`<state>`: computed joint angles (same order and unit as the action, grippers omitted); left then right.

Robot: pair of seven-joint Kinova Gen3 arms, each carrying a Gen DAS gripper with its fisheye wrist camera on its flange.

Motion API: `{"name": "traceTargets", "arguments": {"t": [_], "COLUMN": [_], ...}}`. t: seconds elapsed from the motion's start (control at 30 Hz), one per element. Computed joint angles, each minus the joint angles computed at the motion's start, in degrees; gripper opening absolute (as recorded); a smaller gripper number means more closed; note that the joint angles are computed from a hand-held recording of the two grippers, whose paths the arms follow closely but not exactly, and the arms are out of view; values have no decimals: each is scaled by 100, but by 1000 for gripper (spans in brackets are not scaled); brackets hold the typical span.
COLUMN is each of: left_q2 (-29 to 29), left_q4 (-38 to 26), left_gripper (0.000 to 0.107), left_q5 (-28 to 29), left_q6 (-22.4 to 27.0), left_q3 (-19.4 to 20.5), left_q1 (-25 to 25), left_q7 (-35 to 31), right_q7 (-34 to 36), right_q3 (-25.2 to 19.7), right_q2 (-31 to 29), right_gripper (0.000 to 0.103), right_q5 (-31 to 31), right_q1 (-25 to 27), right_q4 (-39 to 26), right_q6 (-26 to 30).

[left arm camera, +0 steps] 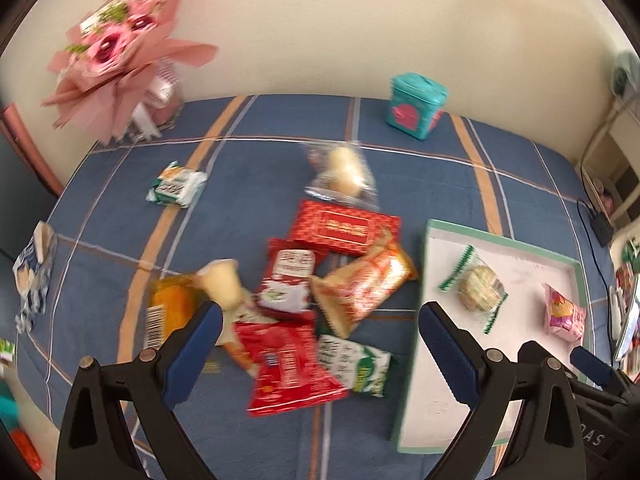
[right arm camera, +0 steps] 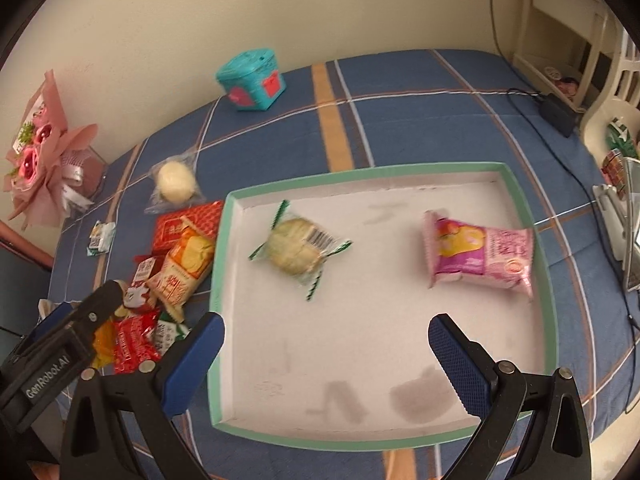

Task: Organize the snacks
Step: 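Grasp the yellow barcode cake with the left tool while the right tool grasps the red Nice Kiss pack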

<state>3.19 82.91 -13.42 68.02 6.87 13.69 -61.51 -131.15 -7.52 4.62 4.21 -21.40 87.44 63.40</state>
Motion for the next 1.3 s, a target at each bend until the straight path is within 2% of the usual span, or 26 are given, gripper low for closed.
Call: {"name": "traceTargets", "arguments": {"t": [0.27,0.5,0.67,1.13,1.3], "left_q2": [-425,-511,-465,-28,123], "left_q4": [363,562,676,856,887], "left_gripper": [98,98,98,97,88], "left_q5": [406,681,917,1439,1515], "left_q6": [-15,-29,-79,-221,-249], "left_q3": [-335,-464,-579,-830,-849], "left_q1": [-637,-1067,-1316,-1849,-1934], "left_q7": [-125,-230,-325,-849,-882], "right_q7": [35,-44,91,63,171], "right_q3": [-207,-228,-263,-197,-200], "right_q2": [353,683,845,1252,1399], "right_gripper": [103,103,103,101,95], "right_q5": [76,50,-169,-171,-123], "right_q1": [-461,-862,-997,-1348,-1465], "right_q4": [-372,-622,-722,-975,-1082], "right_q6": [-34,-50,-306,-659,-655]}}
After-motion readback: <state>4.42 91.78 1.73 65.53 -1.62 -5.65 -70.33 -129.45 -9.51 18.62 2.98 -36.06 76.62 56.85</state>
